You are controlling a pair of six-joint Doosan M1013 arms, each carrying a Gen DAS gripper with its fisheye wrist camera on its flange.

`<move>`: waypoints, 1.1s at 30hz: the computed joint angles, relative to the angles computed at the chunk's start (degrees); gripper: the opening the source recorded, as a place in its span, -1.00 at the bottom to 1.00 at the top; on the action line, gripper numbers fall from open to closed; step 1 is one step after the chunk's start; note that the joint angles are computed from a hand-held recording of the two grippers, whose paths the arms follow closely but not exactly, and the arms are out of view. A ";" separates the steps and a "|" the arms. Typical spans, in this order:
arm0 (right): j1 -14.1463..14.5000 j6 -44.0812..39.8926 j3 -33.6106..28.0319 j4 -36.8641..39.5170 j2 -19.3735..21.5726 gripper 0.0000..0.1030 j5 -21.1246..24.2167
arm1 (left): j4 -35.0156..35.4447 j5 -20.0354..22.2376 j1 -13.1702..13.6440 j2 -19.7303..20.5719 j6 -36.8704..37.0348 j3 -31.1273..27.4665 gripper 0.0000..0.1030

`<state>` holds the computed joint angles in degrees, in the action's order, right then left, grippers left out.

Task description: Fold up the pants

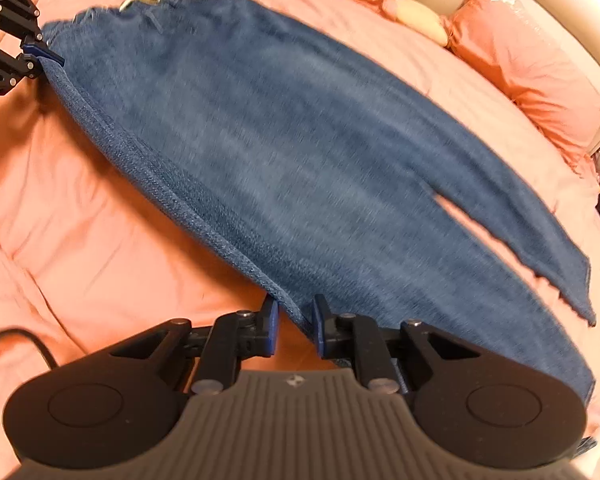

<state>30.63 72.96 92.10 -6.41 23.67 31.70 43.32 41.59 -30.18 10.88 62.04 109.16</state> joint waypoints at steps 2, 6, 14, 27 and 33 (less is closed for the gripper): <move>-0.08 0.03 -0.64 -0.70 -0.52 -0.81 0.10 | 0.94 -0.49 0.12 -0.67 -1.14 -0.56 -0.85; -0.16 3.66 -3.94 -5.21 -0.21 -0.87 -0.19 | 2.30 -1.06 0.65 -1.02 -2.14 -3.04 -0.86; -0.75 8.95 -15.41 -15.14 5.34 -0.98 0.70 | 8.52 -1.03 3.74 3.27 0.15 -11.89 -0.88; -2.76 2.34 -50.28 -10.67 28.18 -1.00 15.35 | -11.98 3.78 13.53 18.97 19.07 -32.35 -0.89; -3.28 -2.66 -70.06 -5.54 40.82 -1.00 28.06 | -23.17 6.08 17.29 24.65 26.00 -37.53 -0.86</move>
<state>27.36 70.30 22.04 -11.95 64.49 59.77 20.15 47.67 -12.90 35.53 88.04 71.63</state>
